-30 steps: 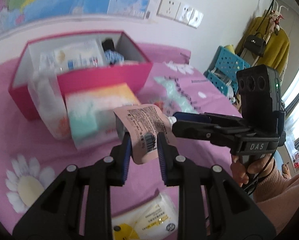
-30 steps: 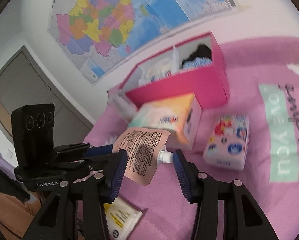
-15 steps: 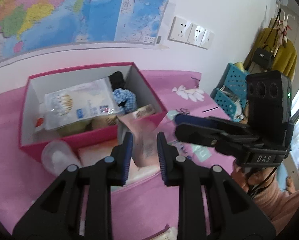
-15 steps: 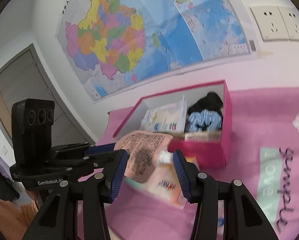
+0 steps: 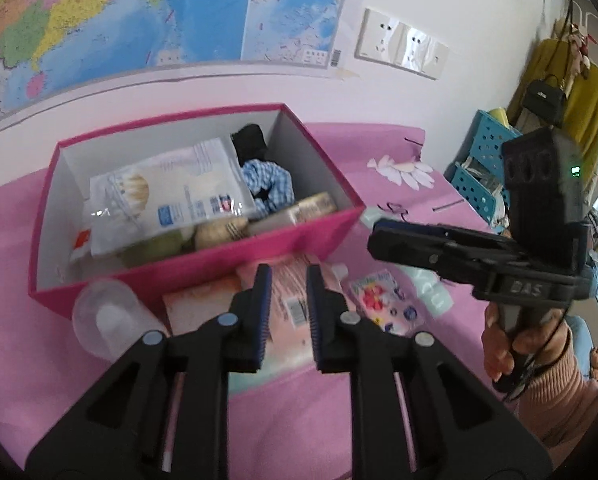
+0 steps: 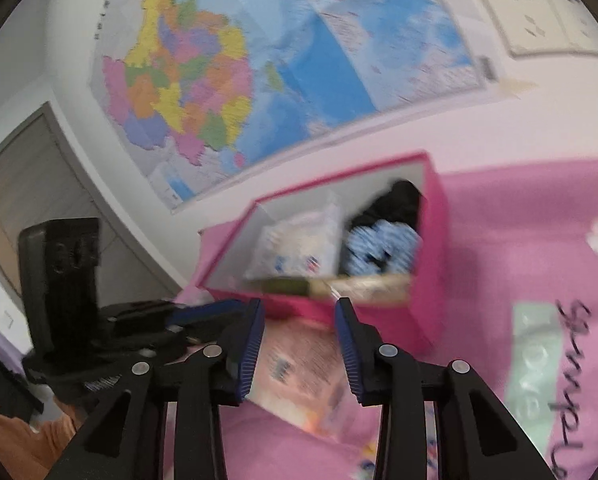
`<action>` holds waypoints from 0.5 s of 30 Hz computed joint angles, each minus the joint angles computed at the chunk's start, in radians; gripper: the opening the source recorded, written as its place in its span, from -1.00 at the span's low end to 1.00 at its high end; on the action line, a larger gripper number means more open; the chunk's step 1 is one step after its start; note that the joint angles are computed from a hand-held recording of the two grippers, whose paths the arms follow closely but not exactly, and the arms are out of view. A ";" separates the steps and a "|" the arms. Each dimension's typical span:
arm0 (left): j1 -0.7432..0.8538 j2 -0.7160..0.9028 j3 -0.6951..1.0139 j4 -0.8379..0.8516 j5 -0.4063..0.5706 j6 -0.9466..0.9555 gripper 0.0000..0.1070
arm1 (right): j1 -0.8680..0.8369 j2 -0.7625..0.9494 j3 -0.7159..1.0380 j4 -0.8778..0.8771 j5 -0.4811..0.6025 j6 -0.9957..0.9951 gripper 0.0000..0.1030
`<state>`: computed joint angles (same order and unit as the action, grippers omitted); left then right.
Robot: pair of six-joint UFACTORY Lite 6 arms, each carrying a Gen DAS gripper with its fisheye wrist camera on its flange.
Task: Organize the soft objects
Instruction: 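Carry the beige pouch into the pink box and open the right tool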
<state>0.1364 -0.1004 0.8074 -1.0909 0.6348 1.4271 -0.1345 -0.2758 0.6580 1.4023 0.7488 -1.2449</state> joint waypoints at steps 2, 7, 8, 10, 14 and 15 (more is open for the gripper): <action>-0.014 -0.033 -0.049 -0.013 -0.041 0.031 -0.40 | -0.027 -0.003 -0.041 -0.015 0.010 -0.002 -0.09; -0.058 0.001 -0.072 0.007 -0.119 0.020 -0.31 | -0.013 0.108 -0.073 0.042 0.023 -0.069 -0.07; -0.061 0.018 -0.065 0.010 -0.121 0.014 -0.31 | 0.001 0.136 -0.066 0.060 0.018 -0.083 -0.07; -0.072 0.061 -0.046 0.026 -0.121 -0.006 -0.30 | 0.021 0.181 -0.053 0.095 0.017 -0.114 -0.07; -0.084 0.105 -0.031 0.023 -0.118 -0.015 -0.28 | 0.039 0.189 -0.066 0.150 -0.001 -0.160 -0.17; -0.078 0.105 -0.028 0.018 -0.100 -0.010 -0.28 | 0.038 0.175 -0.079 0.150 -0.010 -0.165 -0.37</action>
